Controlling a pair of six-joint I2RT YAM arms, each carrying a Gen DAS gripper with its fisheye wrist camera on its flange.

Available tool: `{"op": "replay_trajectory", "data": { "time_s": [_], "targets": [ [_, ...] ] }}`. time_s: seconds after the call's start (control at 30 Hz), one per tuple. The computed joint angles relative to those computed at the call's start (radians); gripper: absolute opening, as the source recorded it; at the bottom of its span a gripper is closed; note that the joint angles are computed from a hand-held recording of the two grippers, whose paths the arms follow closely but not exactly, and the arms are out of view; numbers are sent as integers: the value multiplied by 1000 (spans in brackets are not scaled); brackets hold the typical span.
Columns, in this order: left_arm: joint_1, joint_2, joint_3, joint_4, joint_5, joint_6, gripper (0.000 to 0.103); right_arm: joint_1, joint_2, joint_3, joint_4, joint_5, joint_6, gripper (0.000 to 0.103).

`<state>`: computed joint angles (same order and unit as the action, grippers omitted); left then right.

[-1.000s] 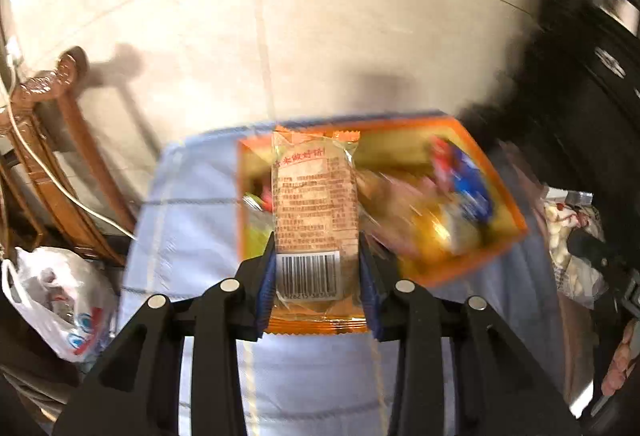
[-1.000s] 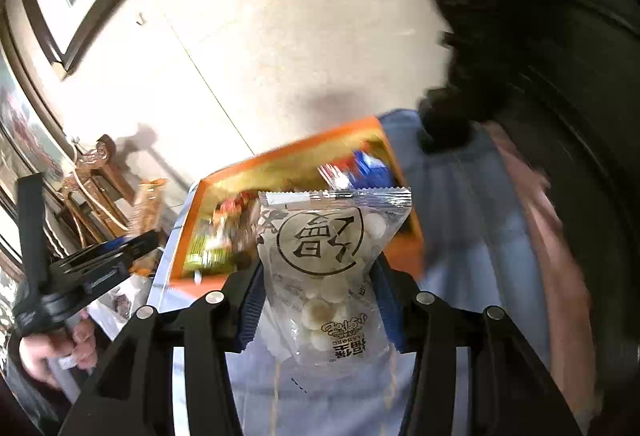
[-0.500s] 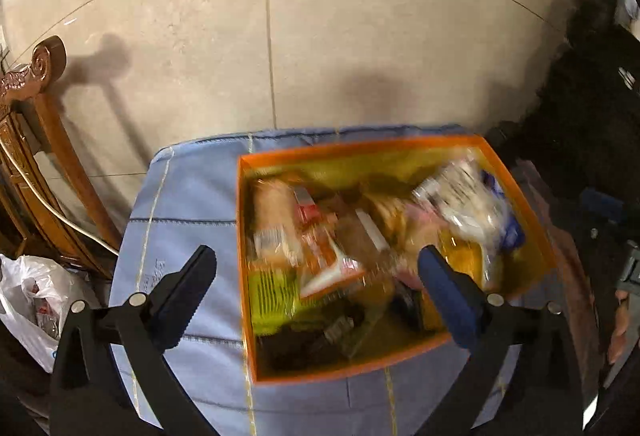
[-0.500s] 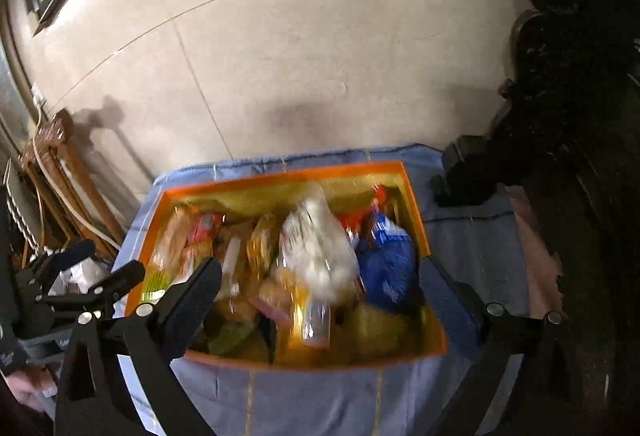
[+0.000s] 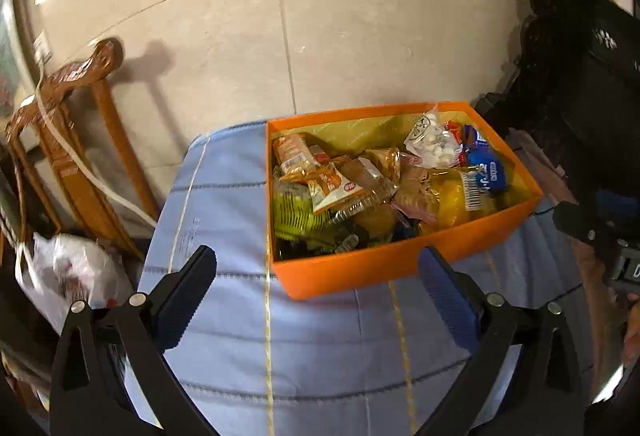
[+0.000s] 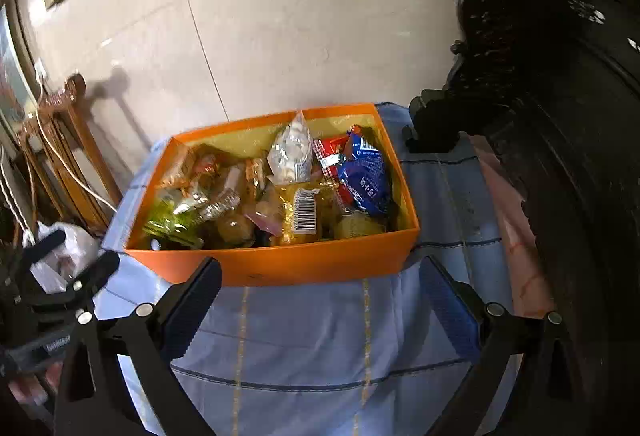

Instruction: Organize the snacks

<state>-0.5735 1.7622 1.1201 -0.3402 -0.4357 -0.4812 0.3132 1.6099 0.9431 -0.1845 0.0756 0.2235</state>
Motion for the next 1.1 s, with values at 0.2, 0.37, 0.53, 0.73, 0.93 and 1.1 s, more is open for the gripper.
{"op": "replay_trajectory", "data": {
  "time_s": [0.2,0.37,0.53,0.73,0.93,1.1],
  "targets": [
    [-11,-125,34,-164,76,-161,99,-3,-76,-7,-38,-7,14,99],
    [-31,-196,18,-200,83,-176,99,0,-139,-37,-49,-23,8,99],
    [-84,-217,6,-214,-38,-161,99,-22,-168,-74,-50,-66,31,99],
    [-87,-221,5,-222,-75,-186,99,-33,-188,-111,-42,-83,42,99],
    [-91,-203,14,-232,-92,-173,99,-48,-192,-123,-51,-86,42,99],
    [-110,-199,22,-237,-108,-164,99,-65,-208,-134,-57,-98,58,99]
  ]
}}
